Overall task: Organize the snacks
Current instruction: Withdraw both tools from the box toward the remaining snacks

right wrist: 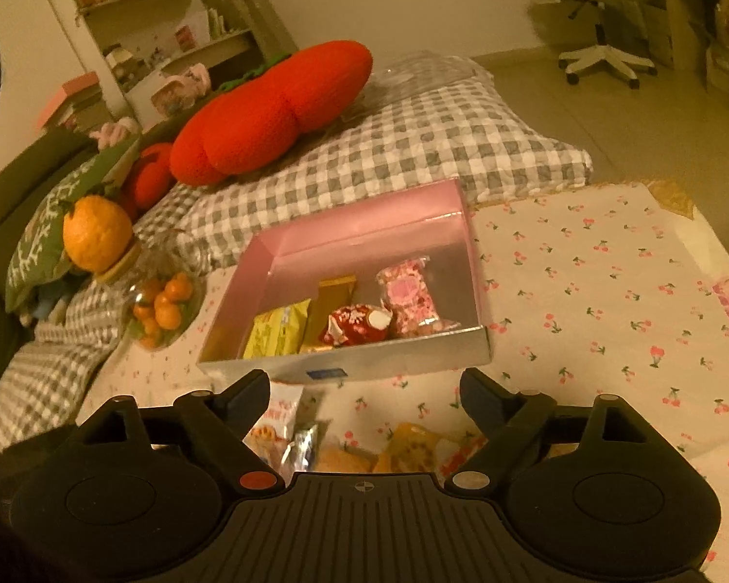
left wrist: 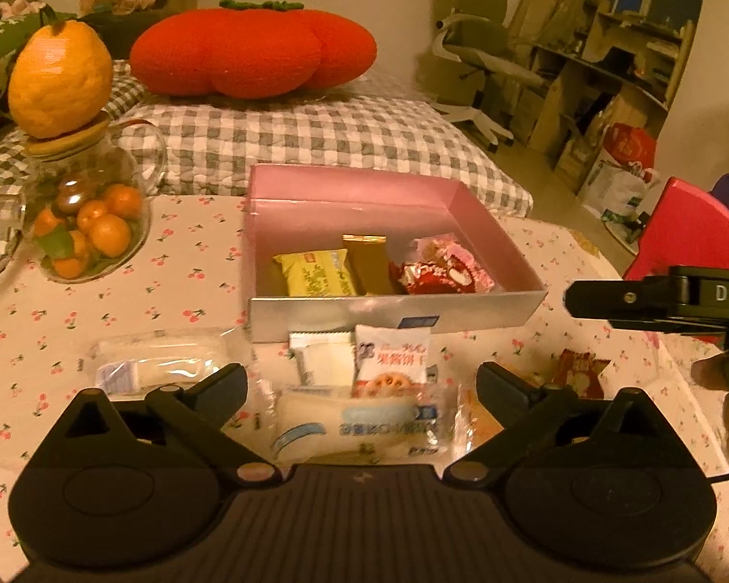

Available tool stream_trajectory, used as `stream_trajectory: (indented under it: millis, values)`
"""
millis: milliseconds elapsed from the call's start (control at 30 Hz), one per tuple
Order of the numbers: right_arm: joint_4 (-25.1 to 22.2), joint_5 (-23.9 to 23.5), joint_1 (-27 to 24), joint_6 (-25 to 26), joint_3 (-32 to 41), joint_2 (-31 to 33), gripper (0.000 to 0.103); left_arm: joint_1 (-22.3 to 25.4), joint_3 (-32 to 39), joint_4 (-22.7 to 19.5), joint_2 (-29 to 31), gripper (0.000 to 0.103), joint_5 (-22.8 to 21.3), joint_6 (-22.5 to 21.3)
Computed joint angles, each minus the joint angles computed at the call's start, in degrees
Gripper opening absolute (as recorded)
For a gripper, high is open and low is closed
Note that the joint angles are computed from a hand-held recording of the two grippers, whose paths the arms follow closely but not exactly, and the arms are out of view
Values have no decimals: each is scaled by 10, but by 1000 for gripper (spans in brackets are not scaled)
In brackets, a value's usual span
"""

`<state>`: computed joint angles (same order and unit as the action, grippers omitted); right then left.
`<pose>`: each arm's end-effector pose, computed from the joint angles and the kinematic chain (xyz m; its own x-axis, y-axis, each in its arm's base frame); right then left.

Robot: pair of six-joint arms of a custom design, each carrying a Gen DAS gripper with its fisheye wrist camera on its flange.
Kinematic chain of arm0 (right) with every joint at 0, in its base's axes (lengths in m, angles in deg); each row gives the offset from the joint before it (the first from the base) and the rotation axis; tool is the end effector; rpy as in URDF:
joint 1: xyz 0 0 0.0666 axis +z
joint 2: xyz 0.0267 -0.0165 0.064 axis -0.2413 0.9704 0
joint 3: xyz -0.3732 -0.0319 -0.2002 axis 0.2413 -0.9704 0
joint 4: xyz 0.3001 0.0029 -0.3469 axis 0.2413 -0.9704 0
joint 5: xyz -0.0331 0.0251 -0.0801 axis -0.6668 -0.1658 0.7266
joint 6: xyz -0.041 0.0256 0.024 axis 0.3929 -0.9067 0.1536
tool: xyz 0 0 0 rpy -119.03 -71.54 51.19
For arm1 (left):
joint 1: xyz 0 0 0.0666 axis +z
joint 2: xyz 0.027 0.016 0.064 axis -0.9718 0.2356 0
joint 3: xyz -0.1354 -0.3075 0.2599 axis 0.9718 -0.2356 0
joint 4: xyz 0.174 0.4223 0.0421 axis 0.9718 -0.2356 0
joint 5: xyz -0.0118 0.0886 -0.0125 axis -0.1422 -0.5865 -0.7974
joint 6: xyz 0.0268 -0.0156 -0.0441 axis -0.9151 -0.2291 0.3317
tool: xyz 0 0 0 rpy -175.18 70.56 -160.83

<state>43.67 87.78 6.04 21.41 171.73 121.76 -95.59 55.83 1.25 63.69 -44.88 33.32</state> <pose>0.5469 0.1914 0.4764 -0.6348 0.4059 -0.6575 0.2248 0.9111 0.3455 0.6015 -0.2180 0.4469 -0.6738 0.1857 -0.7152 0.4300 0.8857 -0.1751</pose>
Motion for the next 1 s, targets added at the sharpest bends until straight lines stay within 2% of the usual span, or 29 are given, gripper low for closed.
stream_trajectory:
  millis: [633,867,1000]
  values:
    - [-23,40,14,72,-53,-42,93,20,-75,25,-42,102,-7,-77]
    - [-33,57,19,120,-74,-52,93,17,-103,29,-56,102,-6,-103]
    - [-44,61,13,114,-84,-56,93,8,-115,39,-62,102,8,-119]
